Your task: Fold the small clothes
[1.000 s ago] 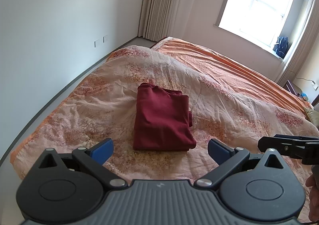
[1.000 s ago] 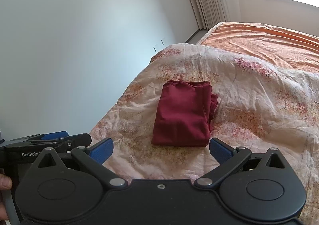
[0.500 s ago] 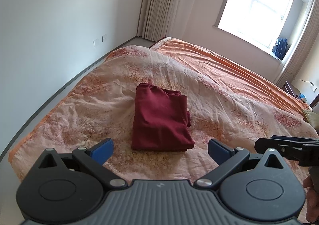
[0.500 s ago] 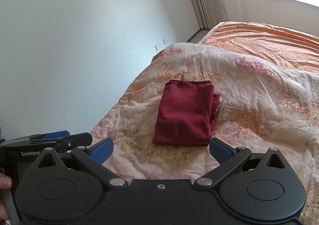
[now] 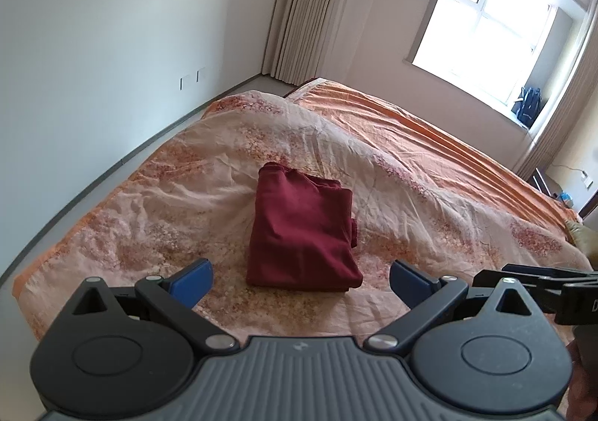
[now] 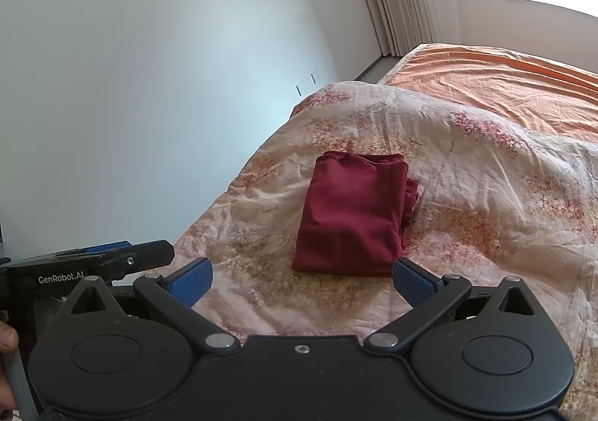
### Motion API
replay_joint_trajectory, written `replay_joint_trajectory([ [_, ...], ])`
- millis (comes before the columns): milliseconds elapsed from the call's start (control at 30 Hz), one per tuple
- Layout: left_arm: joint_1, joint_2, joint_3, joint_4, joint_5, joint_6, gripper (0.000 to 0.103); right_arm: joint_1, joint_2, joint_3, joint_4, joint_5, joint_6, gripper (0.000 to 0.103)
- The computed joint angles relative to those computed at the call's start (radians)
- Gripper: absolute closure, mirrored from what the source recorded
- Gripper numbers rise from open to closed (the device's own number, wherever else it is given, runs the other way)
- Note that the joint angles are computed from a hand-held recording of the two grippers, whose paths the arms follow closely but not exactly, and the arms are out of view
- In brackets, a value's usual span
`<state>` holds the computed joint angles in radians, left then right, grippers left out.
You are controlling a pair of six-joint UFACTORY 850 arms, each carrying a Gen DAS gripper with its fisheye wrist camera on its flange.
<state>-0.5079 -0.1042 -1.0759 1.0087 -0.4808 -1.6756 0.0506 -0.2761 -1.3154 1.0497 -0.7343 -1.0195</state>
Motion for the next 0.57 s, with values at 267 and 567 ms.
replay_joint_trajectory([
  [267,-0.019,0.008,0.012,0.108,-0.041,-0.12,0.0,0.002,0.0,0.0,-0.009,-0.005,0.005,0.001],
  [567,-0.023,-0.002,0.002,0.091,-0.068,-0.089,0.0,-0.001,-0.005,-0.007,-0.006,-0.011,-0.002,0.001],
])
